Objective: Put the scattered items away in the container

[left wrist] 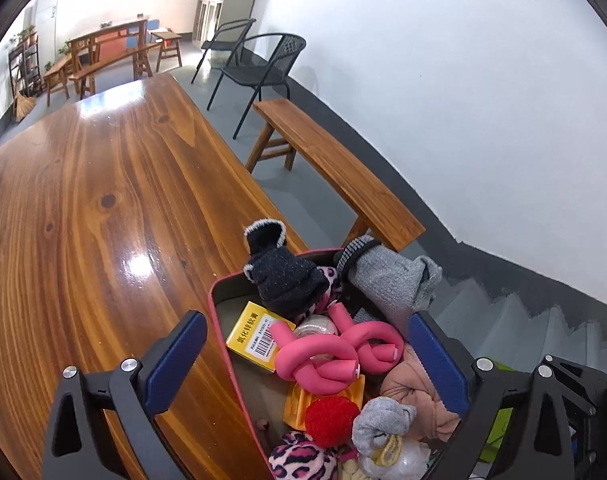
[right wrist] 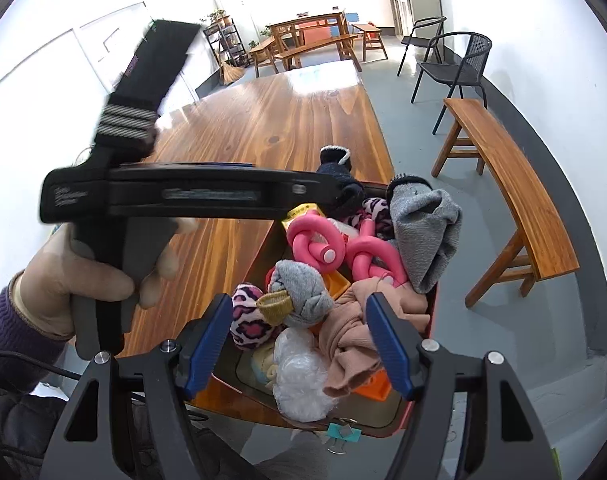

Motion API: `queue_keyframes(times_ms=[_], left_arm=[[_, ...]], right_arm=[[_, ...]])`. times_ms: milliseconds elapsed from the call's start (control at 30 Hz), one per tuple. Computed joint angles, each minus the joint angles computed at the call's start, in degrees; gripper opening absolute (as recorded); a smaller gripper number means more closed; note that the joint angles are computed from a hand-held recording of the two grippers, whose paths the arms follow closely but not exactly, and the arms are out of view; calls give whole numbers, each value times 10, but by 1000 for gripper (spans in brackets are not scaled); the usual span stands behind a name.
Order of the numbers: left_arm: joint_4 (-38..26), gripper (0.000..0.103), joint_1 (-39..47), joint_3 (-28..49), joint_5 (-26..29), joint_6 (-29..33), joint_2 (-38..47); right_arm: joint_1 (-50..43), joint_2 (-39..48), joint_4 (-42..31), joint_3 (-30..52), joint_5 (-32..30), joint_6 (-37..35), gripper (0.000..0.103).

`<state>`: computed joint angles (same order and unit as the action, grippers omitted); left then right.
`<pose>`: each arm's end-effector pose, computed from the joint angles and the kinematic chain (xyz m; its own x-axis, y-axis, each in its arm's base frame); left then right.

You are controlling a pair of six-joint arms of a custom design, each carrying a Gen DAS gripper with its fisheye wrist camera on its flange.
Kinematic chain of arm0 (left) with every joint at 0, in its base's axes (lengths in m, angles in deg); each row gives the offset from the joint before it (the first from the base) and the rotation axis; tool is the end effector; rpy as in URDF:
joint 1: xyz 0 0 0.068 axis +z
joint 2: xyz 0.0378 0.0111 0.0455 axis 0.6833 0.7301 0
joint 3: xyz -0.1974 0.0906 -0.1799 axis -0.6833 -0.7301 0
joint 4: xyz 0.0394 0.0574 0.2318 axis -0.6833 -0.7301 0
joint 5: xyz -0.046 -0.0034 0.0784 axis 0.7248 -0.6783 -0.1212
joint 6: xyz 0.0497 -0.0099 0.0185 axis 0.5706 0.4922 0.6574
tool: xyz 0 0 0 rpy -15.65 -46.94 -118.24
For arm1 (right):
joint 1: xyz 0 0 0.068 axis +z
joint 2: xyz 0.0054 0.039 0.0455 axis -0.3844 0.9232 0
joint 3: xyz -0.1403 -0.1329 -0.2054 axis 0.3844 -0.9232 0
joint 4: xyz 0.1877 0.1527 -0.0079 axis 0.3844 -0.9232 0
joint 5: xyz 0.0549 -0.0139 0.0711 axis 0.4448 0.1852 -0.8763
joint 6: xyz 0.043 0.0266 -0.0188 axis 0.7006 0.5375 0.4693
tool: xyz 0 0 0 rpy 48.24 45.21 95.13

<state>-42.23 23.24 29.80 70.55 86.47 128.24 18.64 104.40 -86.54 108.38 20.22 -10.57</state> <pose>0.2724 -0.1125 0.2726 -0.7822 0.3061 -0.5427 0.5226 0.7966 -0.3039 0.1251 0.1038 0.2595 -0.8351 -0.0123 -0.5499 -0.1714 0.9558 0.2388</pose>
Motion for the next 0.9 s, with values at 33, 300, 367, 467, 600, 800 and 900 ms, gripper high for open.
queue_keyframes(times_ms=[33, 300, 367, 467, 600, 800, 900], left_arm=[[-4, 102, 6, 1, 3, 1, -6], [-32, 102, 37, 14, -64, 1, -87], [-31, 102, 15, 9, -126, 4, -125], [-56, 102, -1, 9, -164, 0, -154], [-101, 102, -27, -3, -220, -40, -161], [-165, 102, -39, -16, -170, -55, -142], [-170, 102, -64, -27, -185, -48, -164]], right_arm=[[-3, -1, -3, 4, 0, 0, 73], [-60, -6, -33, 58, 26, -32, 80], [-92, -7, -46, 74, 17, -33, 80], [-142, 2, -61, 87, -18, -40, 82], [-151, 2, -89, 78, -23, -32, 82], [-119, -18, -119, 43, -15, 9, 82], [-64, -34, -148, 37, 10, 64, 82]])
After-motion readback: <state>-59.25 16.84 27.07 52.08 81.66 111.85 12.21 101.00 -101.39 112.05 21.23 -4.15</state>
